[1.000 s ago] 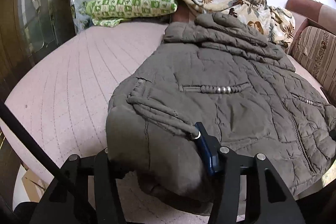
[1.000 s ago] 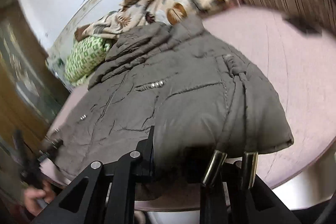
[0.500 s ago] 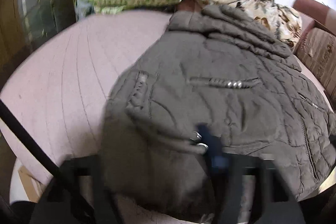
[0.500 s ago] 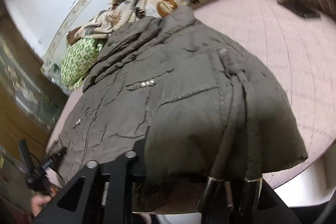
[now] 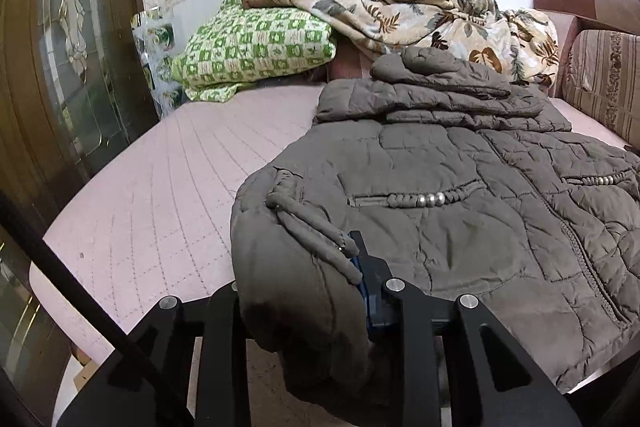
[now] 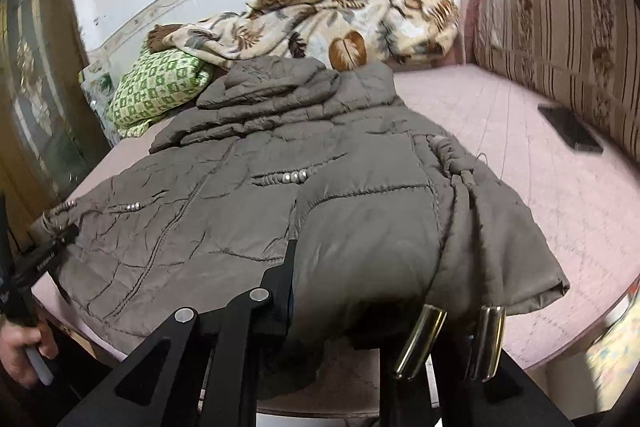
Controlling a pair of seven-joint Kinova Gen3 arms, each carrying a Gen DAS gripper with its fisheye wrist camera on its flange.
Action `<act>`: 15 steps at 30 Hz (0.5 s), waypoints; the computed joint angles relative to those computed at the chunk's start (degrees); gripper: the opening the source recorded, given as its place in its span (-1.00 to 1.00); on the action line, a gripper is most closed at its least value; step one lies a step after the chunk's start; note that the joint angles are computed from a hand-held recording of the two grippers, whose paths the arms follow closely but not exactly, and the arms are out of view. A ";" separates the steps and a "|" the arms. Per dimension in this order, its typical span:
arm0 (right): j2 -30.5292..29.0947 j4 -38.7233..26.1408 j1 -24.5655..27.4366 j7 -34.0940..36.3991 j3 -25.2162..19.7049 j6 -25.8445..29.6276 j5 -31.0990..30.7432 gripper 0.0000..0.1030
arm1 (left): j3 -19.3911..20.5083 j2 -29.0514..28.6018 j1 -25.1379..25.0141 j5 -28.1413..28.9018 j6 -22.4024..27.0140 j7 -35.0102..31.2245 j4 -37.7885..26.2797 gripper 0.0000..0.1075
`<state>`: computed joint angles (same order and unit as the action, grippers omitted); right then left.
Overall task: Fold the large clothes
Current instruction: 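Lift the folded jacket off the bed with both tools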
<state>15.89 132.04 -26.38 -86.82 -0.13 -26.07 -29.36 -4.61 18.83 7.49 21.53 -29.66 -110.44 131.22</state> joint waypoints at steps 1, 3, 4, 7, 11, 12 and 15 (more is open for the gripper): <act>-0.66 0.51 -0.62 0.81 0.19 -0.62 -0.30 -0.65 | -0.02 -0.27 0.16 -0.01 -0.66 -0.07 0.47 -0.48; -1.97 1.05 -2.23 4.01 0.86 -1.01 -2.40 -0.66 | 0.44 -1.38 -0.28 -1.08 -1.53 0.25 1.69 -0.48; -2.51 1.58 -2.96 5.57 0.91 -1.84 -3.57 -0.67 | 0.45 -1.65 -0.25 -0.97 -1.72 0.08 1.85 -0.48; -3.75 2.44 -4.21 10.09 0.35 -3.53 -7.21 -0.67 | 1.05 -3.69 -0.71 -1.31 -1.66 0.43 3.17 -0.48; -6.69 3.71 -2.14 10.05 -2.07 -3.63 -6.50 -0.67 | 2.34 -7.07 -3.23 -4.50 -0.23 3.53 4.47 -0.48; -7.38 4.04 -1.28 9.50 -2.69 -3.69 -5.39 -0.67 | 2.50 -7.79 -3.72 -5.29 -0.13 4.05 4.53 -0.48; -9.29 4.11 -0.50 11.25 -3.70 -4.22 -5.40 -0.68 | 2.66 -9.36 -3.99 -5.54 -0.38 3.82 4.28 -0.48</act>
